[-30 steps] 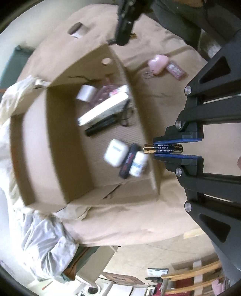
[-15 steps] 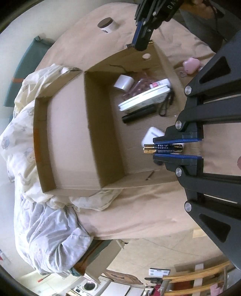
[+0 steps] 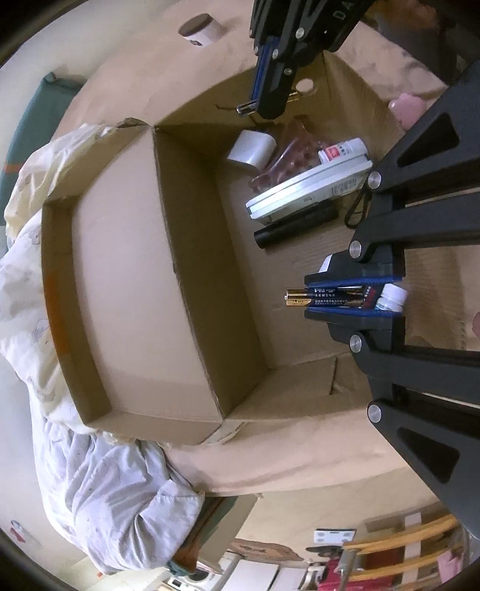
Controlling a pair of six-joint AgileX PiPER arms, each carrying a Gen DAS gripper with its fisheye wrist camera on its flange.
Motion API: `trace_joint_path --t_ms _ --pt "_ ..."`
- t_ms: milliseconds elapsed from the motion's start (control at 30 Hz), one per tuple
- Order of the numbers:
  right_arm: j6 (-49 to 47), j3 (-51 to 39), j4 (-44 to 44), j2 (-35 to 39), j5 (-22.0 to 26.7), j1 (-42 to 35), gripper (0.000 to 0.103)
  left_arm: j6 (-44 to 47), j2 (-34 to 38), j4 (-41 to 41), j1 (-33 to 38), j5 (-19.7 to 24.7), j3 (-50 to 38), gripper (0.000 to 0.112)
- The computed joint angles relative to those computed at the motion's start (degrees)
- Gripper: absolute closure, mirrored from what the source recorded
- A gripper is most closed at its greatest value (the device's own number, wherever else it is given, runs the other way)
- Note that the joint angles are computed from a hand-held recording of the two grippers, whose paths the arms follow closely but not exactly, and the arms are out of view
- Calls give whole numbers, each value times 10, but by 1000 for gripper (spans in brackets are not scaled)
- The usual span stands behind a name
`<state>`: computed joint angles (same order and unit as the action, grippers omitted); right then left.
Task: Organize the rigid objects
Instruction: 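Carry both held batteries over the box and lower them inside, then open both tools to release the batteries into the box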
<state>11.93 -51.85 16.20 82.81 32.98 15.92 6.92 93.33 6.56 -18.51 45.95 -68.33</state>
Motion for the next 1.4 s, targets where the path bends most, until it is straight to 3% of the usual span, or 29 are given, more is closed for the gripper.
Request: trace_joint_path --t_ms 367,500,833,1100,1167,1200,1233,1267,1300,1400 --pt "-18 2 26 45 8 -10 92 -33 52 14 4 -37 20 103" --pt "2 0 6 48 10 -3 92 -17 62 -9 19 -24 14 103" --pt "-12 5 22 44 14 -8 92 -43 50 40 12 -58 33 103" --pt "-26 10 45 28 7 -17 91 -40 30 34 12 -53 38 103" --pt "-37 11 60 24 5 -22 83 -28 23 21 12 -51 39 95" --pt "-47 12 73 21 4 -25 73 -22 19 15 13 -51 42 77" --pt "-54 13 81 18 2 -27 66 -17 13 8 13 -53 44 50" --pt "-57 15 85 17 -1 -29 42 -13 7 2 14 -56 45 38" --pt "-58 17 88 14 -5 -31 26 -8 1 -5 16 -59 47 30" --pt "-55 20 90 9 -11 -35 26 -6 -2 -5 11 -50 45 30"
